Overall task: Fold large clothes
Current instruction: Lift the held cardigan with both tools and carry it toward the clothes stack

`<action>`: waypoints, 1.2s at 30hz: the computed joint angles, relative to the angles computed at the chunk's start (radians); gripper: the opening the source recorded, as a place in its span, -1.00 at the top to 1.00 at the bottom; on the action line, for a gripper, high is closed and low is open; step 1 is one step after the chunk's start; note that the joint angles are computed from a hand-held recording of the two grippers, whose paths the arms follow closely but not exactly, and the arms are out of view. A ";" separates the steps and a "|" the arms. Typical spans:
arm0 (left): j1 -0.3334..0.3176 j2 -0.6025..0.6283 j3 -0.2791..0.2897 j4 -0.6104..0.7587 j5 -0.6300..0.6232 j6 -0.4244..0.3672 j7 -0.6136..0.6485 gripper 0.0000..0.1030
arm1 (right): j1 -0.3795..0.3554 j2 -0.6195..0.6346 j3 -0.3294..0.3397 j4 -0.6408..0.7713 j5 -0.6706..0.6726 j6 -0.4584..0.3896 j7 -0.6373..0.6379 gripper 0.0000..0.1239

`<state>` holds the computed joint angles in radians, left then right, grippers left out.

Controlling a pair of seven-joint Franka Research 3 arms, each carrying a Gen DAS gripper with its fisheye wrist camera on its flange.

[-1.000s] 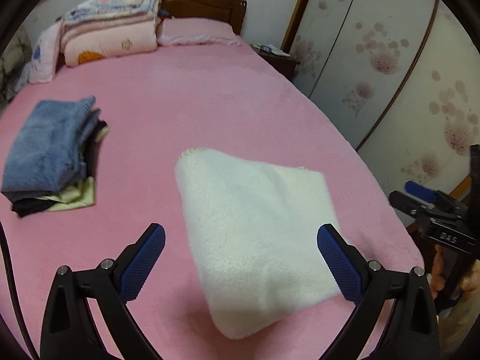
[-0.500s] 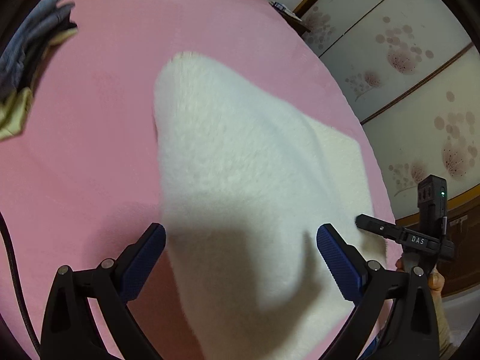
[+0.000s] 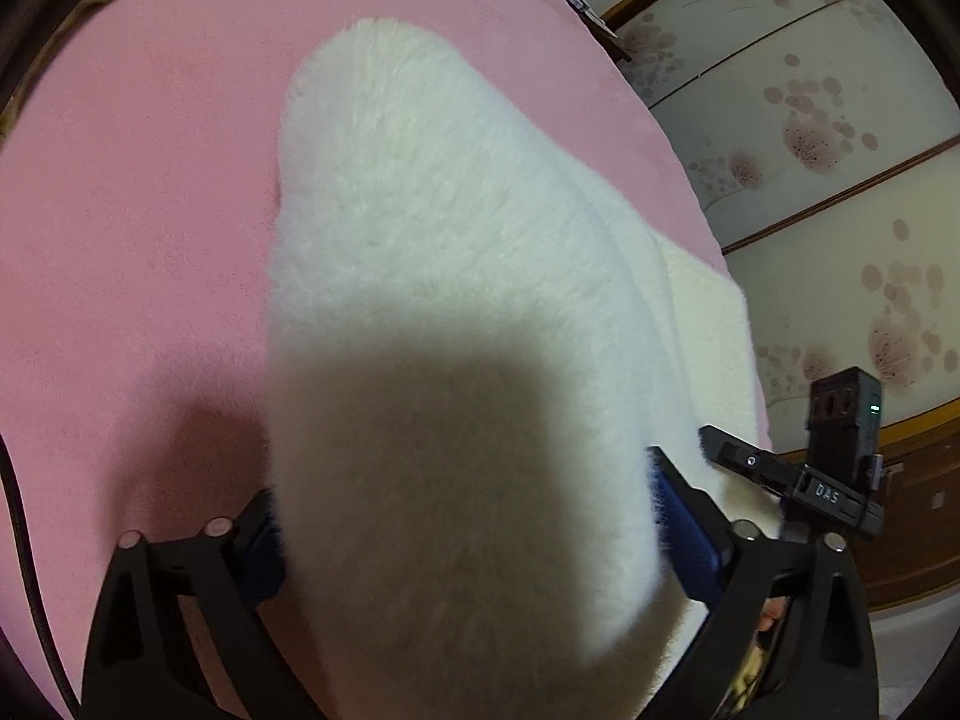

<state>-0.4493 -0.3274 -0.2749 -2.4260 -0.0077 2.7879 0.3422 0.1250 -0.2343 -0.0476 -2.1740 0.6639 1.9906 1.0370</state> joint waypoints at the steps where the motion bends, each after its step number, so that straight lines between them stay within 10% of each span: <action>1: 0.018 0.005 -0.019 0.016 0.029 -0.027 -0.023 -0.69 | 0.002 -0.017 0.006 -0.010 -0.009 0.019 -0.011 0.09; 10: 0.018 -0.067 -0.110 0.170 0.216 -0.372 -0.120 -0.34 | 0.042 -0.230 0.045 -0.104 -0.131 0.093 0.049 0.39; 20: -0.076 -0.501 -0.032 0.078 0.085 -0.755 -0.032 -0.34 | 0.187 -0.426 0.108 -0.136 -0.034 -0.045 0.182 0.41; 28: 0.028 -0.804 0.119 0.102 0.170 -1.076 0.201 -0.35 | 0.356 -0.216 0.262 0.102 0.032 0.109 0.334 0.41; 36: 0.161 -0.740 0.441 0.189 0.353 -0.969 0.590 -0.36 | 0.487 0.270 0.353 0.598 -0.184 0.324 0.577 0.40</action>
